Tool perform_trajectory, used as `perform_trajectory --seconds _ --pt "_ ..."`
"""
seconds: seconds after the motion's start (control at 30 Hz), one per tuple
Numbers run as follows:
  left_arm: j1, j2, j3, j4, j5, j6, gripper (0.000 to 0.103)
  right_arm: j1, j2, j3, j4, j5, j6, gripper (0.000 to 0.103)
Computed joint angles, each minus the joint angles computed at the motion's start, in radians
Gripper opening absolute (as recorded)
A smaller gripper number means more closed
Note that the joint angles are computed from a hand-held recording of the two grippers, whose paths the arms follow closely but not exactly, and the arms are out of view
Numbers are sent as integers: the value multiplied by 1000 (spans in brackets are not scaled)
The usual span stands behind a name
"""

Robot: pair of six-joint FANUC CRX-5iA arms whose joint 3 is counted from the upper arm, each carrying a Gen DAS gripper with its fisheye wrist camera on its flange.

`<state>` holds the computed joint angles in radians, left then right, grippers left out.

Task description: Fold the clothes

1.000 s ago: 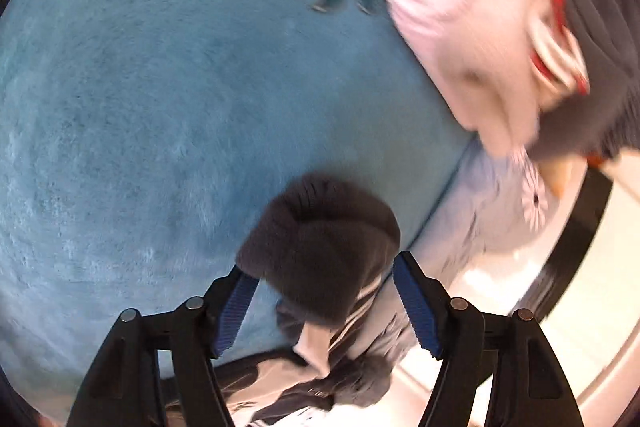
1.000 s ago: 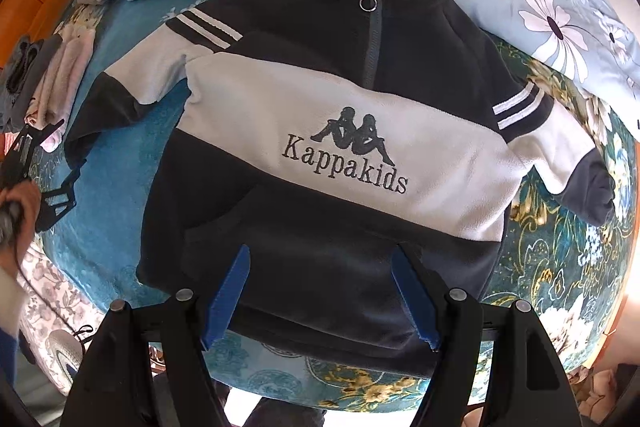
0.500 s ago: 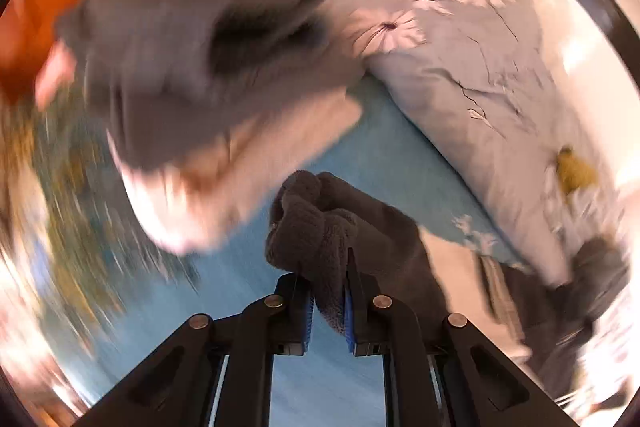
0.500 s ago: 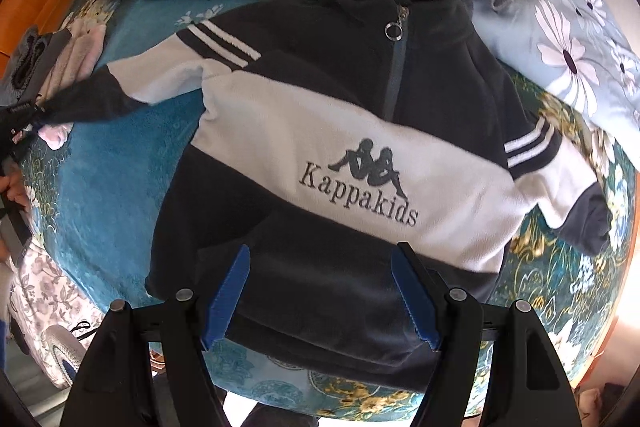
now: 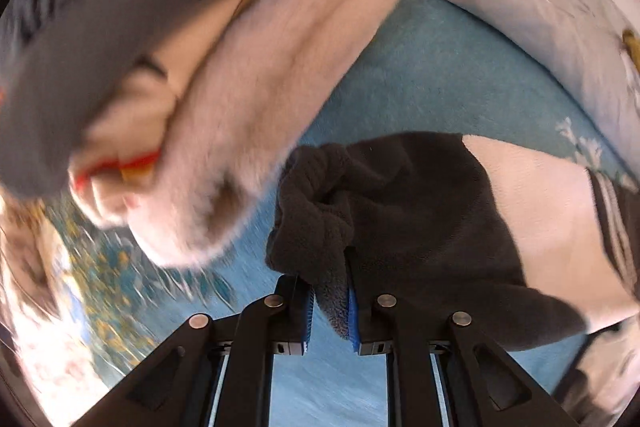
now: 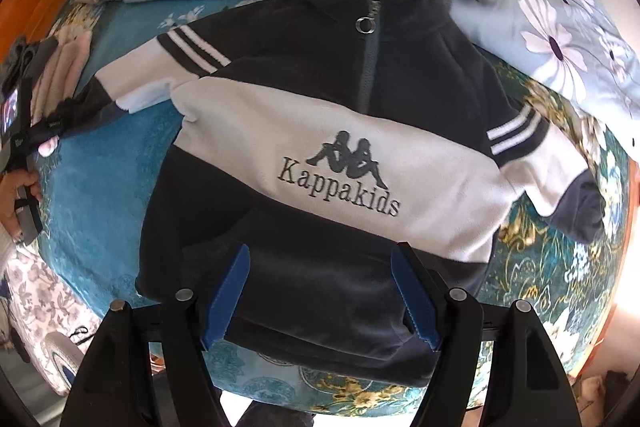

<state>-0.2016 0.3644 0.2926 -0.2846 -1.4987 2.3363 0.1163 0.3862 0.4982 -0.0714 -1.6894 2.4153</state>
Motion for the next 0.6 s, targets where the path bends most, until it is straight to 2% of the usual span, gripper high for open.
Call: perform_trajectory --seconds 0.03,0.1,0.27,0.4,0.5,0.6 --pt "15 -14 -17 30 12 4 22 -5 3 9 -3 -4 -6 74" --pt "44 -37 -48 95 18 41 52 -15 9 26 -11 -13 -17 74" --pt "65 -173 -200 246 127 158 59 -51 28 91 -52 -50 -54 74" --pt "-4 -191 -249 355 187 39 60 -104 85 194 -108 -143 -122 74" --pt "-58 -144 -253 450 199 -71 60 -162 144 272 -154 -214 -200 74" --pt "-116 -91 -229 505 192 -112 60 -220 193 318 -171 -233 -270 74"
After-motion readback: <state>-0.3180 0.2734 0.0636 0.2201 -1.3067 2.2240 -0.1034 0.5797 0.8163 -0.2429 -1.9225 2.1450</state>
